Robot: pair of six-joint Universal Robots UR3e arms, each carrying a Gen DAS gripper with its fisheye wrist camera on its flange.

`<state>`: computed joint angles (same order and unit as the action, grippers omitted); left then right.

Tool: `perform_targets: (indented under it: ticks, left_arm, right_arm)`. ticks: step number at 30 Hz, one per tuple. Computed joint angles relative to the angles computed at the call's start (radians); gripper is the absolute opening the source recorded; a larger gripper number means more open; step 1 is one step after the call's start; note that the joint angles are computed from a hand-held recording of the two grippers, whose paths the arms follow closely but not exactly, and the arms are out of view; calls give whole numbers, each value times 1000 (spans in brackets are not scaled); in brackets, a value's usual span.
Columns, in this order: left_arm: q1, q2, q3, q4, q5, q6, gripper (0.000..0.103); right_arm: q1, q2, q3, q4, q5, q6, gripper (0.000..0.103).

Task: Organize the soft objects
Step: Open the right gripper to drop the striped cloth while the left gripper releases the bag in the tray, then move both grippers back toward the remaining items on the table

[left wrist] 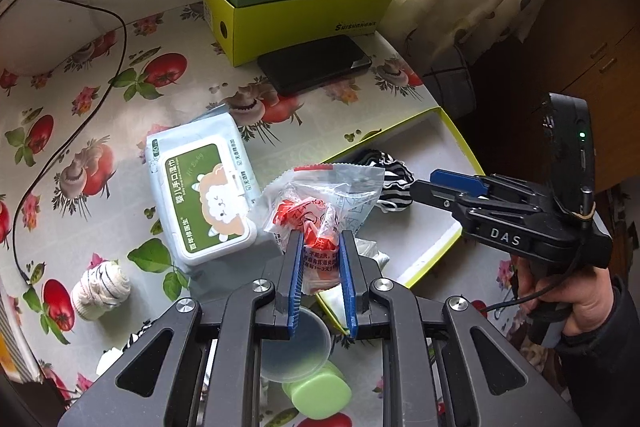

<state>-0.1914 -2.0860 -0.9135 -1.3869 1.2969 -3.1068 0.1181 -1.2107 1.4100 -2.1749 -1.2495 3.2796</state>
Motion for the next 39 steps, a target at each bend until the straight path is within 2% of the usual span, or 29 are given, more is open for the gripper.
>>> perform_targets:
  ticks: [13,20,23,29,39]
  left_arm:
    - [-110,-211,244,-115,-57,34,18]
    - [-154,-383,505,-244,-89,86,19]
    - [-163,-469,641,-327,-87,84,23]
    - [-153,-403,498,-252,-103,75,39]
    - [-94,-236,269,-151,-111,31,39]
  right_arm:
    - [-70,-249,258,-3,3,31,39]
    - [-90,-292,303,0,4,24,39]
    - [-95,-294,306,7,5,19,39]
    - [-89,-282,297,7,5,21,39]
    - [-53,-247,244,22,4,27,39]
